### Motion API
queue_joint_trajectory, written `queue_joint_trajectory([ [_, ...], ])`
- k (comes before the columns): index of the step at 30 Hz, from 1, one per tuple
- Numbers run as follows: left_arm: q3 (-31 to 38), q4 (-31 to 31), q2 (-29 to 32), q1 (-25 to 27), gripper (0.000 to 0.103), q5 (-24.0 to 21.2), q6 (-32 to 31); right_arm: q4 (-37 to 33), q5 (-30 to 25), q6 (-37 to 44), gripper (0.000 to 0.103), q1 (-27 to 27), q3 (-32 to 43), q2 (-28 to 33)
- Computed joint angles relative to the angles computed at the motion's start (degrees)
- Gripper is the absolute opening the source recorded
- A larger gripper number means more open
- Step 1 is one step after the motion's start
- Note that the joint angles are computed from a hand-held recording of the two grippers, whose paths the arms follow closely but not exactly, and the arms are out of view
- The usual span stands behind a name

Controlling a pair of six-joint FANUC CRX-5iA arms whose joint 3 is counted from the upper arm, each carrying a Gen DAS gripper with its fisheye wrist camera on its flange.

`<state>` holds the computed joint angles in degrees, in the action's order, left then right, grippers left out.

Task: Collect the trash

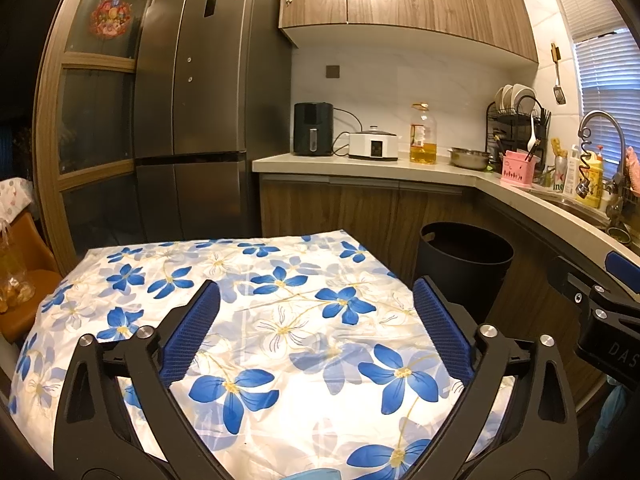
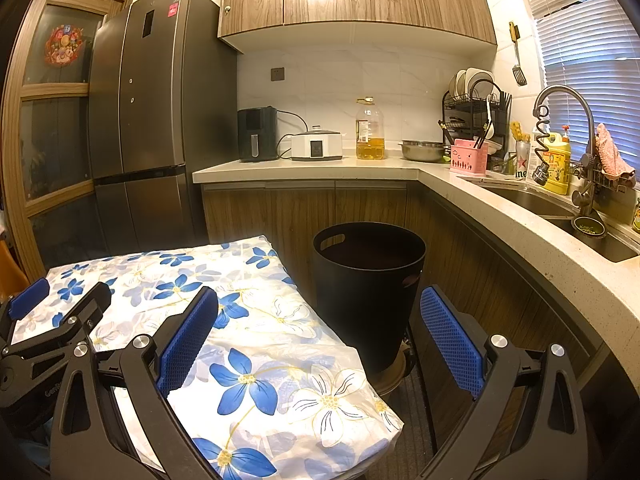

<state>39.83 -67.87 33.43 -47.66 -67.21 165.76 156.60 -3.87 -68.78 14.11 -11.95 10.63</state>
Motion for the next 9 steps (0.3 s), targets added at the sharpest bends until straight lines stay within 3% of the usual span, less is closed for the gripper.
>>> queue_joint_trajectory([
  [9,0.5,-0.2,0.3,-0.2,0.097,-0.3,0.3,-0.6,-0.2,0.5,0.097,0.1,-0.1,0.1],
])
